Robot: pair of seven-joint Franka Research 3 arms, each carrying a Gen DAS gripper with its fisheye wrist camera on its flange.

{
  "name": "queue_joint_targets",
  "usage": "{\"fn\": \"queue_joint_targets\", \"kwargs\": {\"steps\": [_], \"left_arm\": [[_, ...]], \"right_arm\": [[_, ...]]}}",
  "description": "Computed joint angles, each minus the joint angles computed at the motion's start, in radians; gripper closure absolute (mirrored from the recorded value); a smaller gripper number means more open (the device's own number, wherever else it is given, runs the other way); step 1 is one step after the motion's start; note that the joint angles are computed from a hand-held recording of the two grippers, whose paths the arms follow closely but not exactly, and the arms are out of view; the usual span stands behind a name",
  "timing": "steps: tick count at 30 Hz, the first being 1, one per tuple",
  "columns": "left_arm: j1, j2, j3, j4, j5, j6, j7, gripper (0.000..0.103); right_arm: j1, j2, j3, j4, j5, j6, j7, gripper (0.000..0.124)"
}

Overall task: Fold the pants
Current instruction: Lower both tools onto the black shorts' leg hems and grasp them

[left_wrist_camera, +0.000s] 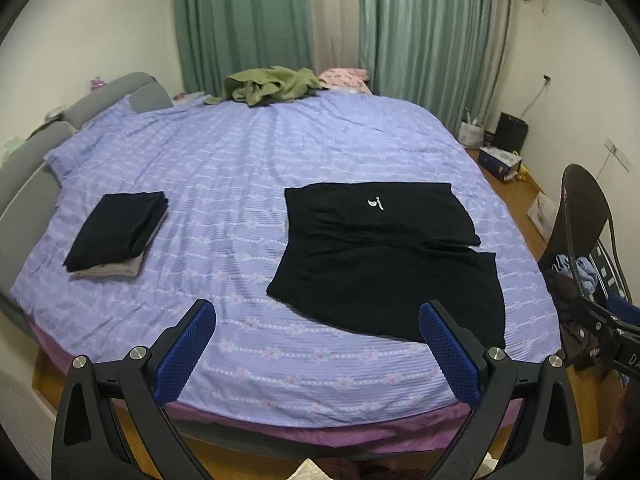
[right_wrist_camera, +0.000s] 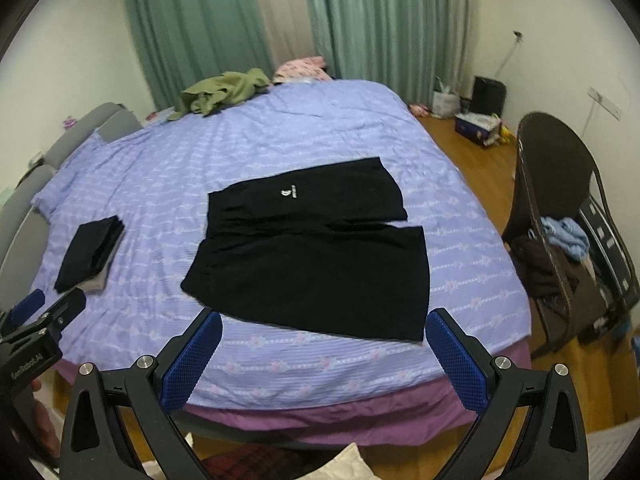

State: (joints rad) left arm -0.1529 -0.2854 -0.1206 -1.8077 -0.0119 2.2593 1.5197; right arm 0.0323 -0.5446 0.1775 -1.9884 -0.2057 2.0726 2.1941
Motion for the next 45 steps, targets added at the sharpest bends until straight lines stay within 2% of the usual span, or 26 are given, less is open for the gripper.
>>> {"fn": "queue_joint_targets", "kwargs": {"steps": [5,10,14,18,22,24,32,35,37,42,45], "left_arm": [[0.012,0.143,0.03,0.109,-0.077,-0.019,0.132,0.0],[0.049,0.256,0.005,0.173,-0.078,-0.036,0.183,0.0],[0.07,0.322,-0.012,0.194,-0.1,-0.061,0.193,0.0],[0.077,0.366,-0.028,0.193,-0.085,-0.056,0.164,0.0],[0.092,0.47,-0.038,0.272,-0.137,-0.177,0.102,0.0],[0.094,0.517,-0.042,0.3,-0.13,-0.207,0.055,0.0],[0.075,0.661,-0.074,0.364,-0.062,-0.224,0.004,0.0],[0.077,0.719,-0.081,0.41,-0.071,-0.266,-0.01,0.002],[0.077,0.742,-0.082,0.426,-0.071,-0.279,-0.025,0.003],[0.075,0.796,-0.089,0.459,-0.064,-0.284,-0.023,0.003],[0.07,0.824,-0.088,0.477,-0.057,-0.284,-0.043,0.001]], "right_arm": [[-0.032,0.11,0.034,0.056,-0.06,-0.012,0.15,0.021],[-0.013,0.191,0.002,0.062,-0.05,-0.018,0.333,0.021],[0.016,0.23,-0.023,0.038,-0.058,-0.021,0.409,0.021],[0.042,0.254,-0.054,-0.016,-0.037,0.014,0.422,0.021],[0.046,0.273,-0.07,-0.069,-0.058,0.053,0.427,0.021],[0.043,0.29,-0.08,-0.095,-0.068,0.074,0.427,0.022],[0.022,0.336,-0.135,-0.194,0.008,0.148,0.477,0.028],[0.016,0.338,-0.157,-0.248,0.094,0.221,0.491,0.03],[0.012,0.346,-0.17,-0.282,0.159,0.28,0.491,0.038],[0.005,0.393,-0.174,-0.291,0.21,0.345,0.476,0.04],[0.004,0.424,-0.179,-0.282,0.22,0.351,0.471,0.04]]}}
